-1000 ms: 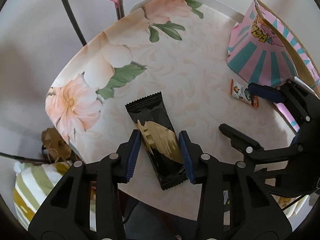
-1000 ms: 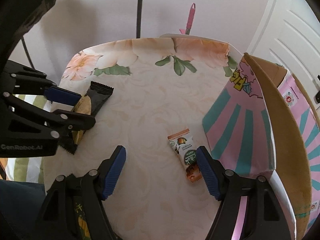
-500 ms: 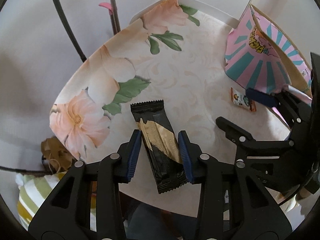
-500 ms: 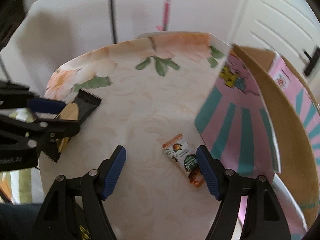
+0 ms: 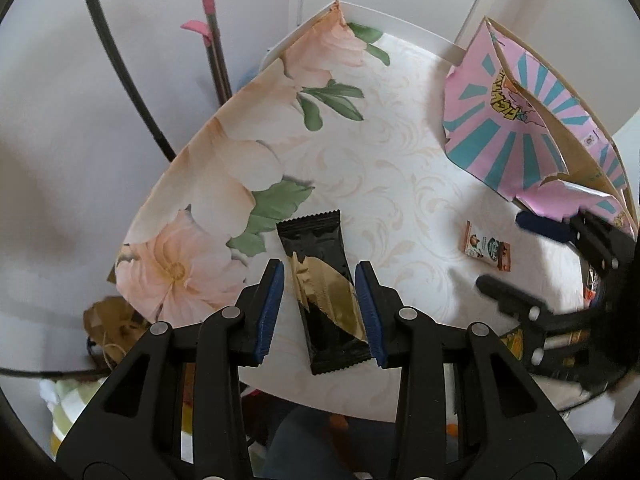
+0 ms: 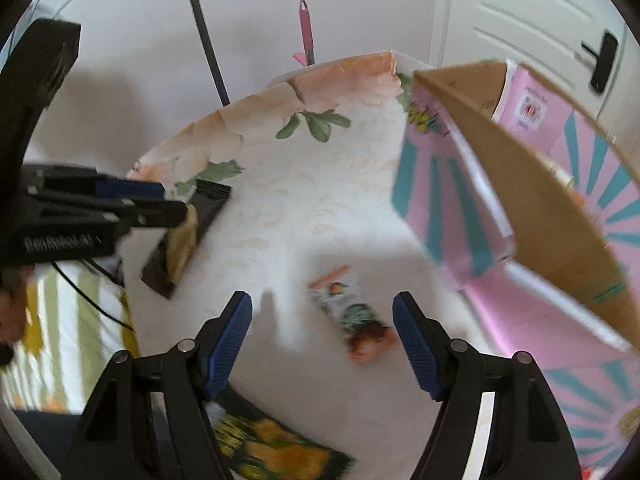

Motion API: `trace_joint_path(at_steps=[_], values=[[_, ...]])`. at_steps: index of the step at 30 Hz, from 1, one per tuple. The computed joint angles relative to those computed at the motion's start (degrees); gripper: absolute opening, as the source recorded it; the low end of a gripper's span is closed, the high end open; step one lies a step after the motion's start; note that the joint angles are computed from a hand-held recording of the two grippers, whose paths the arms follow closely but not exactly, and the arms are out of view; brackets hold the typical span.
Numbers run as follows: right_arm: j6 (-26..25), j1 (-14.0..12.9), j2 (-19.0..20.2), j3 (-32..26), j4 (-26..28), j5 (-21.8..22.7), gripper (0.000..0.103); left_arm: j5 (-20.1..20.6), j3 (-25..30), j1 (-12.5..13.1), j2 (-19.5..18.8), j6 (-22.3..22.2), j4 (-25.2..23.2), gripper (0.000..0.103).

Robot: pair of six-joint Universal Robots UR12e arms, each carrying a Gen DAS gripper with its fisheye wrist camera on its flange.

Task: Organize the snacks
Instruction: 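Grasp the black-gold bar packet with the left tool while the right grasps the small orange-green packet, then lift both packets and carry them over the striped box, opening both tools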

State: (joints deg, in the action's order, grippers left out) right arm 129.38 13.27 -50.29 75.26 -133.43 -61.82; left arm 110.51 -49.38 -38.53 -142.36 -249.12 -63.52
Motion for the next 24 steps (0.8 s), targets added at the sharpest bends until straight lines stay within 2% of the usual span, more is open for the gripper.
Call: trace_joint_path(at_steps=[2, 6, 9, 12, 14, 15, 16, 17, 18, 19, 20, 21, 24], values=[[-2.7, 0.0, 0.7, -1.1, 0.5, -1.0, 0.063, -0.6, -0.1, 0.2, 0.0, 0.4, 0.4, 0.034], [-8.6, 0.0, 2.5, -4.8, 7.7, -0.5, 0.056, -1.2, -1.0, 0.1, 0.4, -1.0, 1.5, 0.034], [-10.1, 0.1, 2.9, -5.4, 9.8, -0.3, 0.053, -2.4, -1.4, 0.4, 0.6, -2.2, 1.4, 0.034], [-10.0, 0.0, 2.7, -4.6, 8.5, 0.0, 0.050, -4.0, -0.9, 0.8, 0.1, -2.8, -0.1, 0.035], [-10.5, 0.0, 2.6, -4.3, 7.6, -0.1, 0.040, -4.0, -1.2, 0.7, 0.2, -3.5, 0.3, 0.035], [-11.1, 0.1, 2.6, -4.1, 7.1, -0.4, 0.029, -3.9, -1.3, 0.6, 0.2, -3.9, 0.3, 0.035], [-12.1, 0.1, 2.6, -4.1, 6.7, -0.7, 0.023, -3.8, -1.0, 0.6, 0.1, -4.1, 0.0, 0.036], [-13.2, 0.2, 2.6, -4.3, 7.1, -0.8, 0.021, -3.6, -0.5, 0.6, -0.1, -4.3, -0.9, 0.041], [-14.3, 0.2, 2.6, -4.4, 7.4, -0.9, 0.020, -3.7, -0.1, 0.6, -0.3, -4.5, -1.5, 0.057], [-14.9, 0.2, 2.5, -4.1, 7.1, -1.1, 0.019, -3.7, 0.3, 0.6, -0.5, -4.7, -2.1, 0.067], [-15.4, 0.2, 2.3, -3.7, 6.4, -1.2, 0.019, -3.4, 0.8, 0.5, -0.7, -5.1, -2.7, 0.086], [-15.7, 0.2, 2.2, -3.4, 5.9, -1.2, 0.019, -2.3, 1.1, 0.4, -0.8, -5.7, -2.8, 0.090], [-14.9, 0.1, 2.2, -3.5, 6.4, -0.3, 0.019, -1.9, 2.5, 0.3, -1.4, -6.1, -4.9, 0.090]])
